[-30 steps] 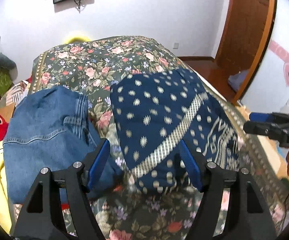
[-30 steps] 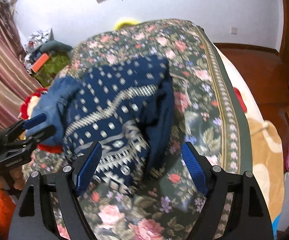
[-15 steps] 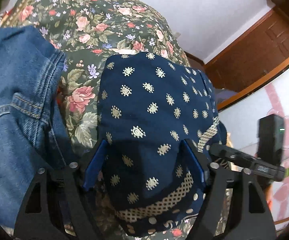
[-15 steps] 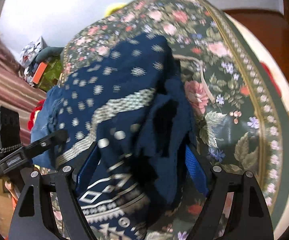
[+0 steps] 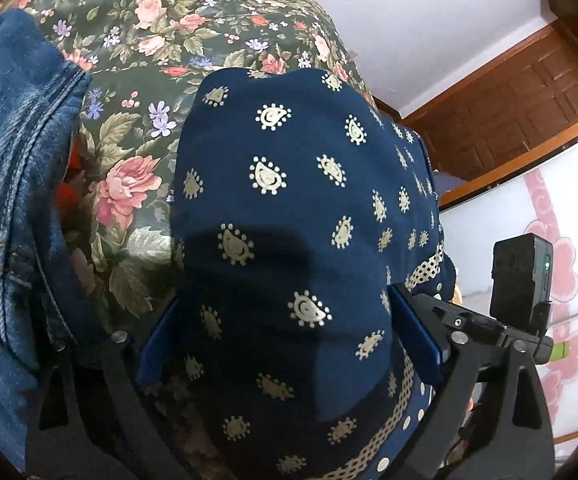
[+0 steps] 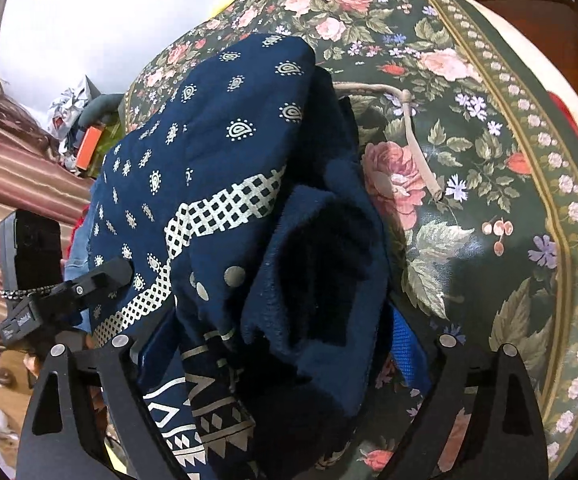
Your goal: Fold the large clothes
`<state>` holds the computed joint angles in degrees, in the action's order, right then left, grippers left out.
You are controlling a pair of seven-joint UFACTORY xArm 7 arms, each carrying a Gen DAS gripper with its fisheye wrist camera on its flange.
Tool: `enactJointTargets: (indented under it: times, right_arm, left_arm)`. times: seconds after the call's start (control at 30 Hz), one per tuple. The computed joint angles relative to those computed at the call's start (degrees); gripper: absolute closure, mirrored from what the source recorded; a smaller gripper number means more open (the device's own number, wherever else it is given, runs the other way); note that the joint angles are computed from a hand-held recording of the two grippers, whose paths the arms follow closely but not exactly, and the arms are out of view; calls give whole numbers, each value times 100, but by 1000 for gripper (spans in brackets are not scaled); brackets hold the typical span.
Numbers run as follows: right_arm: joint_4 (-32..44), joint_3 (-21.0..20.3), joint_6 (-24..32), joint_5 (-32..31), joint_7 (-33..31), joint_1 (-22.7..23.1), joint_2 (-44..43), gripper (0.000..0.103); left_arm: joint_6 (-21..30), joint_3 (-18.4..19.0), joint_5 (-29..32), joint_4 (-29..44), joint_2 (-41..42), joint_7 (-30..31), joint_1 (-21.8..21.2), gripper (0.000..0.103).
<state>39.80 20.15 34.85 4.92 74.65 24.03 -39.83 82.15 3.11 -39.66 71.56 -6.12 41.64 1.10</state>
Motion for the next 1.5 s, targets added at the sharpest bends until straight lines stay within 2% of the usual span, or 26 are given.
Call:
enactJointTargets:
  times: [0.1,0.23,0.3,0.47,0.53,0.63,0.77,0.87,0.93,1.0,1.1,1.17,1.3,1.43,1.5]
  right_arm:
    - [60,238,236,-133,304,-138,-205,13]
    - [198,323,647,-194,412,-82,-203,13]
    - [190,317,796,-106,504,2,-222,6]
    - [-226,178,127,68,565,139,-312,6]
    - [-348,98,-243,151,562,162,-248,5]
    - [-276,60,-473,51,495,51,-52,4]
    - [-290,-26,-1026,91,435,38,205,7]
    - [-161,-23,-979,61,403,46,283,17]
    - [-77,28,-915,30,427,40,277,27]
    - [0,45,-759,-14,396,71,183,47]
    - [373,112,-355,-129,328,29,183,60]
    - [664,200,-77,-246,348,-89,248,62]
    - [1208,421,172,-516,498,-348,309,62]
    - [2367,815,602,-1102,520,-762,789,62]
    - [2718,865,756,-1309,424,-794,924,62]
  left_arm:
    - [2,1,16,-35,-25,78,-6,5]
    - [247,26,58,26,-6,76,16,5]
    - [405,40,110,6,-52,102,33,5]
    - [443,87,146,-226,-254,367,41,5]
    - [511,97,124,-191,-199,301,36,5]
    - [551,61,107,-135,-83,248,14,5]
    - [601,21,-30,-95,37,119,5,6]
    - [602,5,-78,-33,109,-38,35,14]
    - [633,4,-84,-15,77,-81,57,20]
    - [646,7,-38,-3,0,-52,63,26]
    - [694,13,-11,54,-230,-21,33,36]
    - [767,53,-51,142,-354,41,-2,41]
    - [943,244,-262,515,-601,151,-23,42]
    - [1341,550,-632,1213,-550,221,75,42]
    - [1612,728,-837,1713,-372,194,201,42]
